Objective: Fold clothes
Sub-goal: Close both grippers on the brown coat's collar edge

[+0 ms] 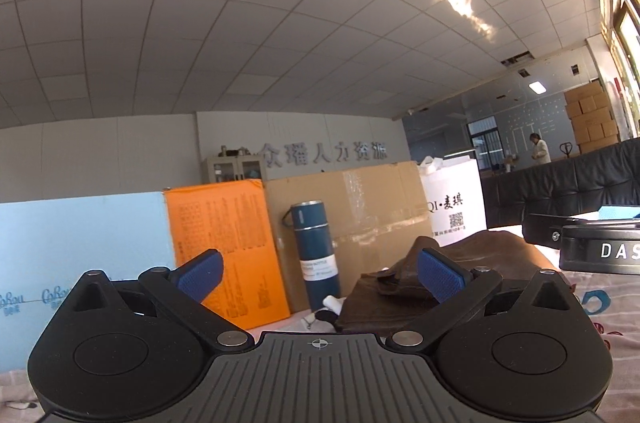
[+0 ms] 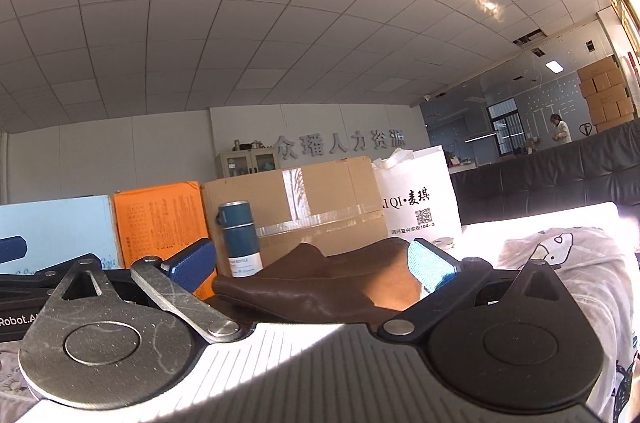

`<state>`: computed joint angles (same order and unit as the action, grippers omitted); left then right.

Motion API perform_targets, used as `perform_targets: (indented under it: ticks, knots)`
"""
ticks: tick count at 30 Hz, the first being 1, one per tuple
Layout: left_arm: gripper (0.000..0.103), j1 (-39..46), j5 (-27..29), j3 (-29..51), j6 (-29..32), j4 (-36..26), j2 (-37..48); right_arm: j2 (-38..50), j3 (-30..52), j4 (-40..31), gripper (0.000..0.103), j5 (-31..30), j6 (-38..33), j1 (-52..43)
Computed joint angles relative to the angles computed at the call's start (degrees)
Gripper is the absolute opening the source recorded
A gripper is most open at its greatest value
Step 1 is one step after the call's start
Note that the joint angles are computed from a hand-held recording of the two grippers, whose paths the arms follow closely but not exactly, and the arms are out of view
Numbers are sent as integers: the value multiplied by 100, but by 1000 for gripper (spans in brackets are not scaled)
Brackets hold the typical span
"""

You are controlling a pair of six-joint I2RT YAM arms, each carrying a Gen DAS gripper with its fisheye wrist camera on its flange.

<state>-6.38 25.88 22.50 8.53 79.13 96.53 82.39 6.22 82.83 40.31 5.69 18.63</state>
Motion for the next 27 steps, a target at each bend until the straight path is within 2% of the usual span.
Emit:
perform_targets:
  ticks: [2, 5, 11, 14, 21, 27]
  knots:
    - [103, -65, 129, 129, -61, 53, 241, -33, 89, -356, 103, -416, -104, -335]
    - [103, -162, 161, 372, -104, -68, 507, -16, 344, -914, 103, -711, -298, -666]
    - [103, -340, 43, 954, -249, -979, 589, -148, 929, -2080, 103, -1105, -319, -1138]
    - [103, -287, 138, 1313, -591, -1626, 594, -84, 1246, -2513, 103, -1303, -516, -1280]
    - [103, -60, 258, 2017, -1434, -2437, 908, 88, 1768, -3169, 103, -1353, -952, -1346]
    - [103, 59, 313, 2335, -1714, -2900, 1044, 305, 2067, -3335, 103, -1253, -1356, -1285]
